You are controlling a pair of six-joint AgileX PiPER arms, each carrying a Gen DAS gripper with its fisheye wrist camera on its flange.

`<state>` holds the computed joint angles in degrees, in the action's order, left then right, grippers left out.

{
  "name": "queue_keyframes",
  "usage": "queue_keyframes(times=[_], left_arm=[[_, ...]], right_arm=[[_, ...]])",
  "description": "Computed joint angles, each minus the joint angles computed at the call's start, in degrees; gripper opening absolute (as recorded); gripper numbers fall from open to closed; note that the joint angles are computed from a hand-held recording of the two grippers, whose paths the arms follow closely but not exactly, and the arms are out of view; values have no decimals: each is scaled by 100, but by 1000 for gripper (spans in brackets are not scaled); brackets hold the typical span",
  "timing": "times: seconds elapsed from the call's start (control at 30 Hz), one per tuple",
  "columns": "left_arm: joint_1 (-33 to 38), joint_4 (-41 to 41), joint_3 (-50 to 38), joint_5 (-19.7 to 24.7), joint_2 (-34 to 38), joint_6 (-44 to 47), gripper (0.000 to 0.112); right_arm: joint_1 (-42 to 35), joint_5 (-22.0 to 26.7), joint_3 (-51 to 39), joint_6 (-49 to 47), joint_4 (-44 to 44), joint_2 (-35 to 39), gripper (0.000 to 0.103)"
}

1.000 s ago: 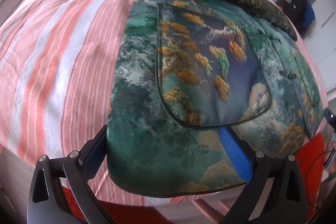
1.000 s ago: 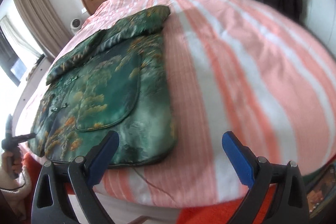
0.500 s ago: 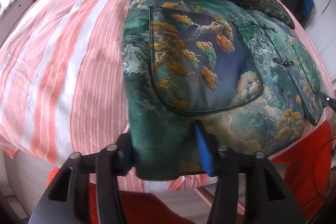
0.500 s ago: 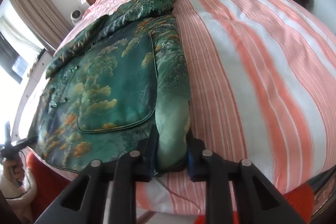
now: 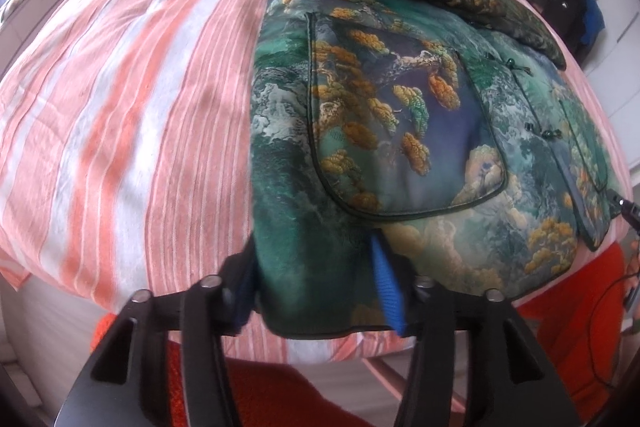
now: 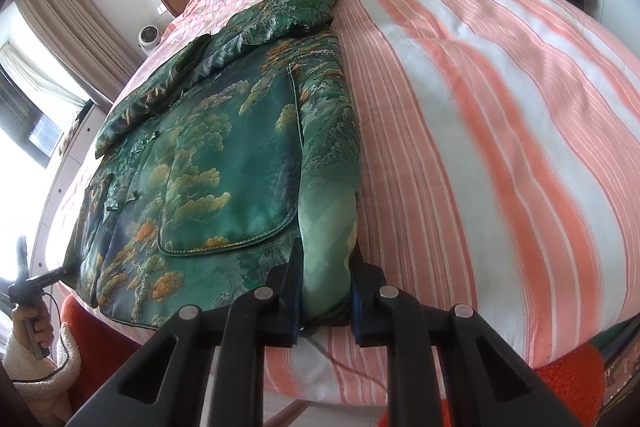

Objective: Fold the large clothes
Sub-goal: 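Grasp the jacket hem with both tools together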

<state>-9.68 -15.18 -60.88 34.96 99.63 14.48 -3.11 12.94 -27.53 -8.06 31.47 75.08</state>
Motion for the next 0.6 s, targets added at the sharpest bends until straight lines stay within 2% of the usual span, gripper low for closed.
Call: queue_keyframes(times=[0.1,0.17,0.2,0.27,0.37,0.43,0.5,0.53,0.57,0.6], left_arm=[[-77,-26,7,-44,26,36,79],[-146,13,-35,-39,75,-11,84],[-165,-1,-55,-36,102,-7,87],[-169,-78,-94,-11,171,54,90],[-225,-22,-170,28,278,-2,91],[-244,9,-191,49,289,-13,82],[-253,115,-213,64,277,-102,53],[-237,200,-237,88,278,-187,46],[-202,225,-255,108,277,-223,30],[-131,110,-269,151,269,-129,22]], right_arm=[[-82,2,39,-144,203,-28,28],[-165,11,62,-337,423,-13,40],[-204,25,69,-469,553,3,43],[-277,69,88,-1057,1121,48,49],[-229,55,68,-1189,1209,135,53],[-202,62,34,-1139,1132,194,54],[-276,155,-1,-1405,1330,251,54],[-292,186,-24,-1342,1229,270,51],[-260,179,-46,-1159,1034,286,42],[-237,196,-77,-891,730,291,35]])
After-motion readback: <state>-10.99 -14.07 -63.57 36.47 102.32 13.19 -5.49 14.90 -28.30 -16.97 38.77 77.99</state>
